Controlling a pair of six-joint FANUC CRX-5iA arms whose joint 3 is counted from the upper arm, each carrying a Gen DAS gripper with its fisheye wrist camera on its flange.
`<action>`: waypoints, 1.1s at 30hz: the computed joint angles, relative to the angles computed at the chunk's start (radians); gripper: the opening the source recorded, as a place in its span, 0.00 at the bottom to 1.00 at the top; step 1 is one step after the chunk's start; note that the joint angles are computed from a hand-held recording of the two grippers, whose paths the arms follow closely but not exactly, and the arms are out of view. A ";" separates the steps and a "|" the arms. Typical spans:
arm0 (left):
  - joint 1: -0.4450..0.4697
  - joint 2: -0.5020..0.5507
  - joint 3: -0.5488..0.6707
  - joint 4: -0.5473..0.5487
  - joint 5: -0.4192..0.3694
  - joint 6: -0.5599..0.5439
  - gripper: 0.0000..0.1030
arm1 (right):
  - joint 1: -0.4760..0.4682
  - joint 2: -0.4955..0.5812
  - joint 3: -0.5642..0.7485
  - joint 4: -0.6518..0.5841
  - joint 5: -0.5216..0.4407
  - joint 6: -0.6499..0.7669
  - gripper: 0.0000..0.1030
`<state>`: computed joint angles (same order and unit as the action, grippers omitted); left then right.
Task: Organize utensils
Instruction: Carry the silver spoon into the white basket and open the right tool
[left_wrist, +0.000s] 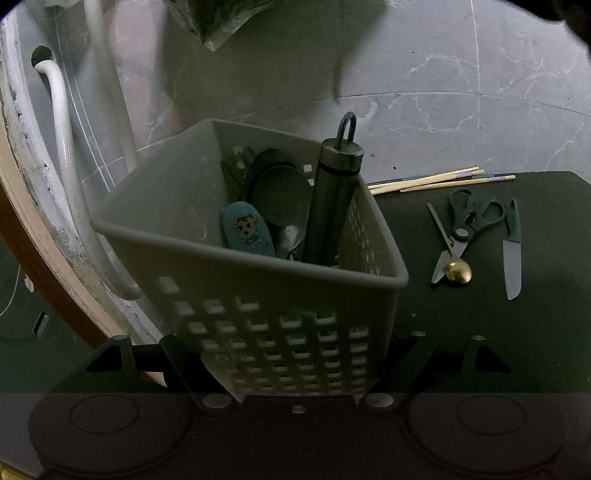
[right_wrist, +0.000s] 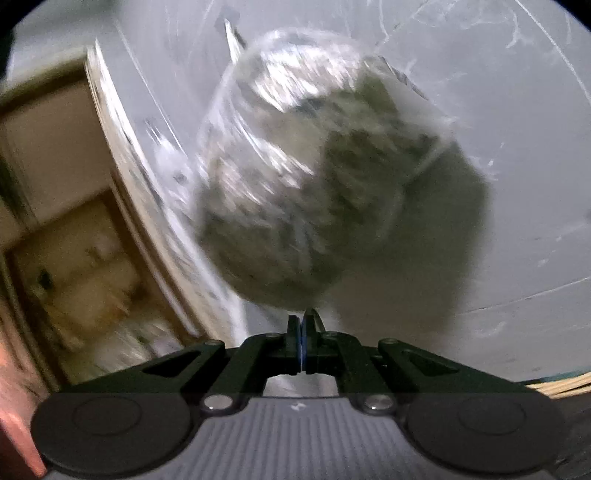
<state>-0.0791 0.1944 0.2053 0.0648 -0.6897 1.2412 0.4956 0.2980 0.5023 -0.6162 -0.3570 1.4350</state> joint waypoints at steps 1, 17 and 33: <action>0.000 0.000 0.000 0.001 0.000 0.000 0.80 | -0.025 0.002 0.026 -0.107 -0.025 0.066 0.00; 0.000 0.003 0.003 0.001 -0.003 -0.001 0.80 | -0.132 0.091 0.168 -0.525 -0.337 0.057 0.01; 0.000 0.006 0.005 -0.001 -0.001 0.002 0.80 | 0.040 0.102 0.203 0.028 -0.422 -0.123 0.05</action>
